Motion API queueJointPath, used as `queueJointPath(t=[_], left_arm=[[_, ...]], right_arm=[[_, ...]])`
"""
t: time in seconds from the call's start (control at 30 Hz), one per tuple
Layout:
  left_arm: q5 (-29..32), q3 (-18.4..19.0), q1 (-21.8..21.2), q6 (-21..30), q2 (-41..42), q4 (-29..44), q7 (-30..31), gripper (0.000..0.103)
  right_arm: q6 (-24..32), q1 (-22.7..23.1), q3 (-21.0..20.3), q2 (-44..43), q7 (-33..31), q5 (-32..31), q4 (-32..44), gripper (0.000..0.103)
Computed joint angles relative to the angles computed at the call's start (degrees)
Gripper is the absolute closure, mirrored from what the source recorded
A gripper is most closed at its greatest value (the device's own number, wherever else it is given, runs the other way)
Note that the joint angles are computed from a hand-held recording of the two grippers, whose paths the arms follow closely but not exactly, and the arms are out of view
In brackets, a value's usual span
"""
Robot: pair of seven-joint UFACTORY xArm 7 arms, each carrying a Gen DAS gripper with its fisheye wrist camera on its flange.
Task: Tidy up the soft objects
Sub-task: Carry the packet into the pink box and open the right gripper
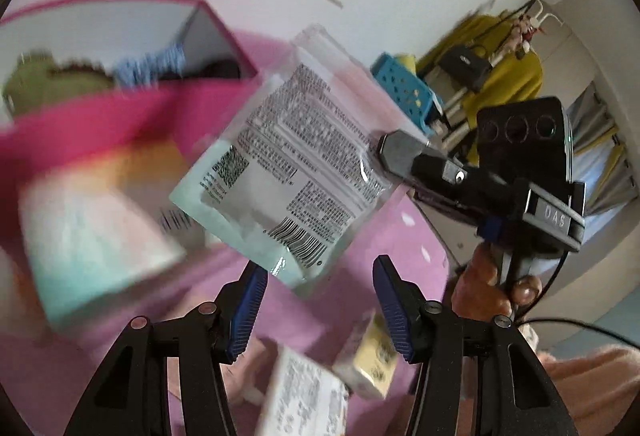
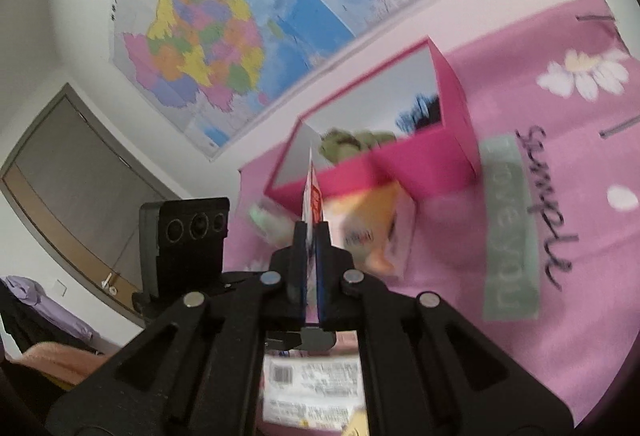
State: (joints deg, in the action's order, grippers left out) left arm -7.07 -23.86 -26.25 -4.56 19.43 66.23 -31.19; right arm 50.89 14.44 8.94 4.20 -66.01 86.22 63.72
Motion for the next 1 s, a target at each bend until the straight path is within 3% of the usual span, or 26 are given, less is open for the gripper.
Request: queueJointPath(t=[0.03,0.13,0.23,0.47,0.73,0.83,0.93,1.0], left_arm=[[0.8,5.7,-4.4,0.9,-1.2,0.6,-1.5,0.049],[4.7,16.4,-12.1,3.7,-2.5,2.6,-5.7,0.054],[9.5,21.7,-14.7,7.1,-2.3,5.3,-9.7,0.057],[18.6,26.2,-14.7,14.6,0.5,11.2,-18.5,0.063],[21.4,22.9,-9.8,22.2,5.9,19.6,-21.6,0.063],[23.8,25.0,-10.9,24.7,6.2,20.5,-26.4,0.06],[26.9,25.6,-11.0,24.3,5.2,18.9,-30.6,0.056],[30.3,26.6,-12.1,24.4,4.2,17.7,-33.6,0.056]], right_arm=[[-0.8,0.2,0.2,0.7,0.0,0.3,1.1,0.099],[-3.1,0.6,0.9,3.8,0.8,1.2,5.6,0.099],[-5.7,0.6,1.8,7.2,1.7,1.8,10.1,0.099],[-11.7,0.9,4.5,15.1,5.6,-1.2,20.1,0.099],[-23.9,2.6,8.3,22.4,8.3,-7.7,28.0,0.098],[-27.4,4.1,8.5,25.6,12.2,-13.8,31.0,0.096],[-29.4,8.1,5.1,28.4,21.6,-25.7,33.4,0.093],[-30.6,9.1,4.0,28.5,25.2,-30.3,32.9,0.082]])
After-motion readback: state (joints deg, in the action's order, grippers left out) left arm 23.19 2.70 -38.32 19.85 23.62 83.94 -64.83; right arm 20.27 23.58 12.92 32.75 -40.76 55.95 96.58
